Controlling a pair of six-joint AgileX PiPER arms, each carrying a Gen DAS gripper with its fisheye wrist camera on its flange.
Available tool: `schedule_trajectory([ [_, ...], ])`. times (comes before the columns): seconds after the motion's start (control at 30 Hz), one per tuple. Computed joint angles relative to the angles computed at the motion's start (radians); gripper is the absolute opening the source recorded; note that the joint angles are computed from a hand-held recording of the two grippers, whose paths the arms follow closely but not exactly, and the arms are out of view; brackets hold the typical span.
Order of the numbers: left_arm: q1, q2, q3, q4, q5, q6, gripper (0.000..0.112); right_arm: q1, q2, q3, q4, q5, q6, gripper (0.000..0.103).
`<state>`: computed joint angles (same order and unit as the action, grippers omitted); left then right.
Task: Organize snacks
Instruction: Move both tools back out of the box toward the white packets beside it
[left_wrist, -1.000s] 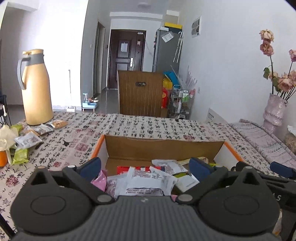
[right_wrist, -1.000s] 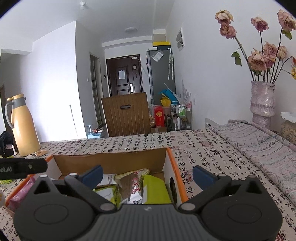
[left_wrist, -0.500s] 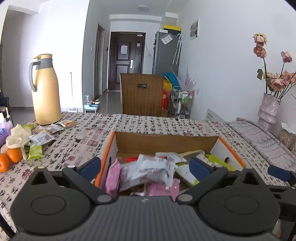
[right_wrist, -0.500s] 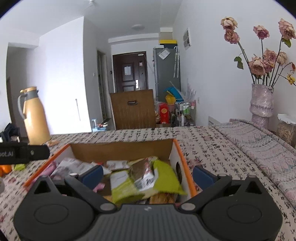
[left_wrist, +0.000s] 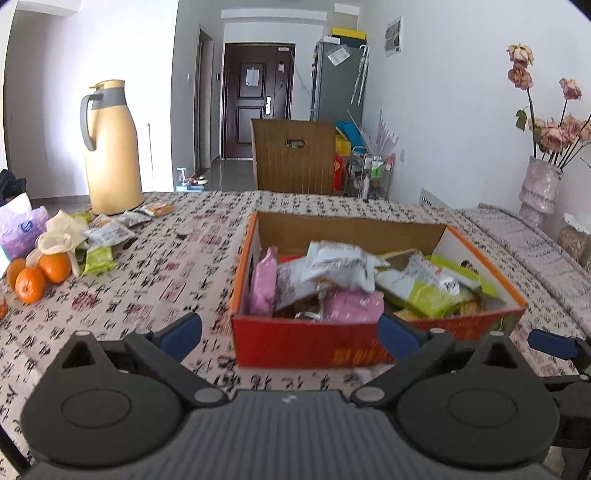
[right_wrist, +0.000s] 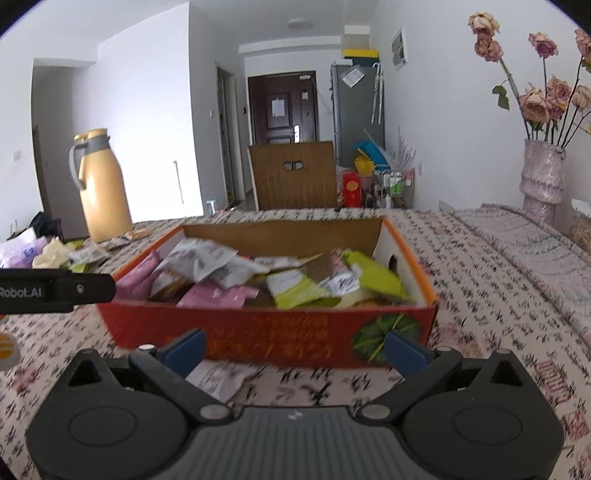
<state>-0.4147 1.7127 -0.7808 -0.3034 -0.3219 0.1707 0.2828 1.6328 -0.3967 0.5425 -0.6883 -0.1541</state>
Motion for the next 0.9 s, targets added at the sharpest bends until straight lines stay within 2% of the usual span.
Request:
schedule_trajectory([
  [0.3, 0.064, -0.012, 0.073, 0.138, -0.009, -0.096, 0.103, 0.159, 0.056, -0.033, 0.169, 0.044, -0.083, 0.103],
  [0.47, 0.112, -0.002, 0.094, 0.268, -0.015, -0.195, 0.103, 0.251, 0.105, -0.11, 0.36, 0.072, -0.222, 0.103],
  [0.6, 0.149, 0.006, 0.103, 0.346, -0.014, -0.243, 0.103, 0.282, 0.146, -0.184, 0.516, 0.092, -0.328, 0.103],
  [0.9, 0.234, 0.017, 0.113, 0.551, -0.023, -0.408, 0.103, 0.302, 0.236, -0.328, 0.752, 0.125, -0.52, 0.102],
])
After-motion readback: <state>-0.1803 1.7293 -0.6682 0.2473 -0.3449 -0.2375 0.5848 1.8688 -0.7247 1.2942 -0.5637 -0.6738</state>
